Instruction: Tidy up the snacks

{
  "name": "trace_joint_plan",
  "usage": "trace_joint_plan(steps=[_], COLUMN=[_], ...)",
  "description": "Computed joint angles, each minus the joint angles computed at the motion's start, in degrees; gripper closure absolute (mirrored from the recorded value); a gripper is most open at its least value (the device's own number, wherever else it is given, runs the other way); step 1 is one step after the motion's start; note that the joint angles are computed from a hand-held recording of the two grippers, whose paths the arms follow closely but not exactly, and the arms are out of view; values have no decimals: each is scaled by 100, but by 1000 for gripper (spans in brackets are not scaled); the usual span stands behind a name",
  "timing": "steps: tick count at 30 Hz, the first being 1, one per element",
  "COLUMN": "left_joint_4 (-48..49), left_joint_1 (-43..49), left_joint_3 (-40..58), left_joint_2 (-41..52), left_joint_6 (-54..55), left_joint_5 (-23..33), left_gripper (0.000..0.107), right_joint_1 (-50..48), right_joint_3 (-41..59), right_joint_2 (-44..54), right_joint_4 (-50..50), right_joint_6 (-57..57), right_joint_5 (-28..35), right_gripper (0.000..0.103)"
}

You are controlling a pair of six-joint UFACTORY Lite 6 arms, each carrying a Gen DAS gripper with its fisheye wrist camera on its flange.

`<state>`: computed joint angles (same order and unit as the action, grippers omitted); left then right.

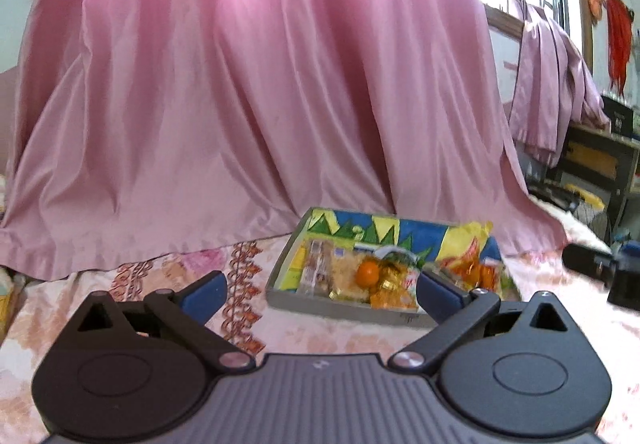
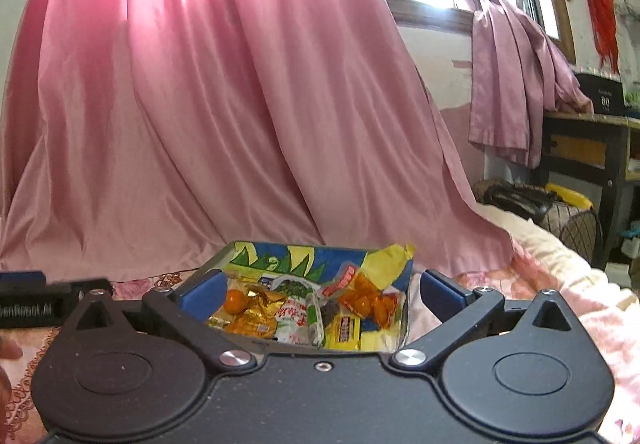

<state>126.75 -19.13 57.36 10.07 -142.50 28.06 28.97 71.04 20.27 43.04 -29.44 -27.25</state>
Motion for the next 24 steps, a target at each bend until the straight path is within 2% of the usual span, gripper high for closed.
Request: trace_joint_plan(steps=[8,24], left_joint_4=[-699,-1387], left_joint_1=[-199,-765], left_joint_3=[-935,-1940], left_joint_2=[-842,-1802], left_joint_6=[403,796], left_joint_5=[135,531], left_gripper=[4,4], right_joint_1=[237,875], right_joint_3=[-889,-2118], right_joint_2=[-737,-1800], right_joint_4=[-66,1036], right_joint_6=[161,-375], right_joint_5=[-8,-269], right_gripper=[1,1])
